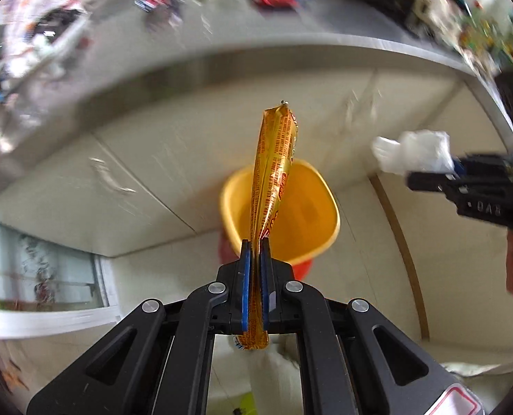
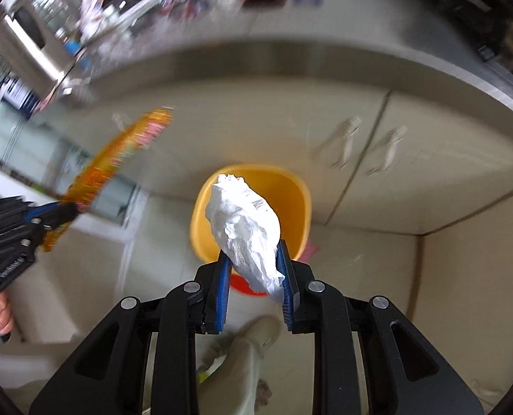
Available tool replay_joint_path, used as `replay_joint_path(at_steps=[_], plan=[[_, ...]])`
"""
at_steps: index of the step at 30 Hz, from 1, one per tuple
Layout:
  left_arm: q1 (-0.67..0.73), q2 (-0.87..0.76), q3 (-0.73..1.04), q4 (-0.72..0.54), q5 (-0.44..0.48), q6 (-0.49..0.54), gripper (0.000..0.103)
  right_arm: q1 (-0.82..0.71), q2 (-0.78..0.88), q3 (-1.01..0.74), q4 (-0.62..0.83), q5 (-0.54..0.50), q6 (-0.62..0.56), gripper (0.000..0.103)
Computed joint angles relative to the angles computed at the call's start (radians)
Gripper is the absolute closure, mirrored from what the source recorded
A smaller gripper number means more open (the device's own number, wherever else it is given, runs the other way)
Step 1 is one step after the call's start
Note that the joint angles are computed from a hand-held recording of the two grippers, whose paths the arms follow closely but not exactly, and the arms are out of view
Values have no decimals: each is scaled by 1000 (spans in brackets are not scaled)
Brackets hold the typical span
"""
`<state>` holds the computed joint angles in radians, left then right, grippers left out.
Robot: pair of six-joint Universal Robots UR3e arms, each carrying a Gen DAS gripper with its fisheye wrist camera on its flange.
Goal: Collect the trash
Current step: 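Carry both items over the yellow bin and open both tools to drop them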
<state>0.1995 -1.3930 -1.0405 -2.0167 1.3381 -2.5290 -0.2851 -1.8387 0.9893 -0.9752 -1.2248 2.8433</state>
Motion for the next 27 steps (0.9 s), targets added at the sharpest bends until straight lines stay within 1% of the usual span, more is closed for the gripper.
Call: replay_joint_path(at_steps=[3,5,7,9,11,12,15,17,18,19,20,21,22,23,24,27], plan=[[-26,-29,-107,31,-12,55,97,9,-19,160,-60,8,-26,76],[-54,-77,-142,57,13,58,97,20,-23,254,-114,-1,-23,76],[-90,-136,-206,128,48,44,97,45,-6,356,-199,-29,-4,76],[-108,-174,-237,174,81,39,97,65,28,429,-276,-34,18,76],[-134,-239,-256,227,112,26,97,96,85,474,-362,-50,45,76],[-149,-279,-258,255,129,16,95,101,108,493,-388,-55,47,76],[-174,-350,-244,282,149,-8,95,137,188,532,-481,-70,83,76],[-186,-379,-240,293,161,-22,91,154,235,534,-516,-70,108,76],[-188,-391,-237,298,166,-27,86,162,261,535,-537,-71,122,74],[-190,-405,-236,306,170,-39,79,166,268,541,-550,-71,129,71],[-187,-416,-228,306,170,-46,75,171,281,541,-564,-79,136,68],[-187,-421,-230,310,170,-52,61,176,294,540,-578,-84,143,52],[-188,-424,-234,322,174,-61,46,173,302,543,-586,-85,143,29],[-187,-417,-247,337,171,-62,43,171,304,547,-593,-85,148,21],[-184,-414,-248,338,166,-59,42,169,297,557,-612,-85,154,19],[-185,-405,-261,342,160,-52,42,157,295,568,-633,-87,159,19]])
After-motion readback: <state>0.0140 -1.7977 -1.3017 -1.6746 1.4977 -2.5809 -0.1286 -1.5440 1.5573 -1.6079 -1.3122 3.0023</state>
